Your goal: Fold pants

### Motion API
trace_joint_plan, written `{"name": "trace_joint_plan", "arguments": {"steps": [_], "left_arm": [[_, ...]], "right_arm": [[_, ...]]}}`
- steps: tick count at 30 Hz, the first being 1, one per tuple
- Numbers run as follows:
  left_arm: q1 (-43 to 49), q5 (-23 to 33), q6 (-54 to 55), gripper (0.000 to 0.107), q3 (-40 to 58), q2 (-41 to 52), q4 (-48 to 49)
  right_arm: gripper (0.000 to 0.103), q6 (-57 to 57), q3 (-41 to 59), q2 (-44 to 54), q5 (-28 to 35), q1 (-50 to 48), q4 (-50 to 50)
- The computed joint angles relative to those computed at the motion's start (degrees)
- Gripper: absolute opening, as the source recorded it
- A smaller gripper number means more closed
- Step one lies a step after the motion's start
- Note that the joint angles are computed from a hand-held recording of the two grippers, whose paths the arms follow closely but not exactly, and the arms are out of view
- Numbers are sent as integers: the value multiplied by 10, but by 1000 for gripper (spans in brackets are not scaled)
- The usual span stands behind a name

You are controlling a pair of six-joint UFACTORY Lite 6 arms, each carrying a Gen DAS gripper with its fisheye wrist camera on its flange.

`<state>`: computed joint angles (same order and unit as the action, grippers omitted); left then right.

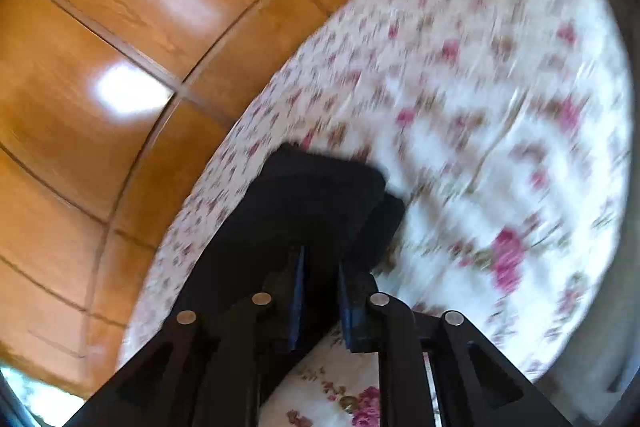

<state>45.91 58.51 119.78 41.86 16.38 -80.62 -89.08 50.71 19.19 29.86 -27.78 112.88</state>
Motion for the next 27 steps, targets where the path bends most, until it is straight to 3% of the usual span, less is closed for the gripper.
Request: {"name": "trace_joint_plan", "arguments": {"steps": [3,6,12,15,19,23,25,27], "left_arm": [[46,30,-14,29,18,2,10],[70,19,-25,30,43,13,-10],[51,-42,-104,30,111,71,-46],[34,-69,-116,30,122,91,-50],[5,-141,-62,30,98,83,-77],[27,-126,-24,30,84,89,-83],[27,-123,-31,30,94,97,-76],[27,-124,-53,30,104,101,-64]], "right_arm": [[21,-70,-24,-71,-83,35,73],[24,-113,-31,-111,-95,70,85],[24,-53,-3,-91,-23,217,-49],[24,-18,40,-43,-29,321,-119],[24,-27,58,-7,-8,393,-143],[24,-51,30,-9,-32,400,-190],[24,-100,-2,-17,-46,383,-165],[21,-175,-42,-31,-11,349,-104]]}}
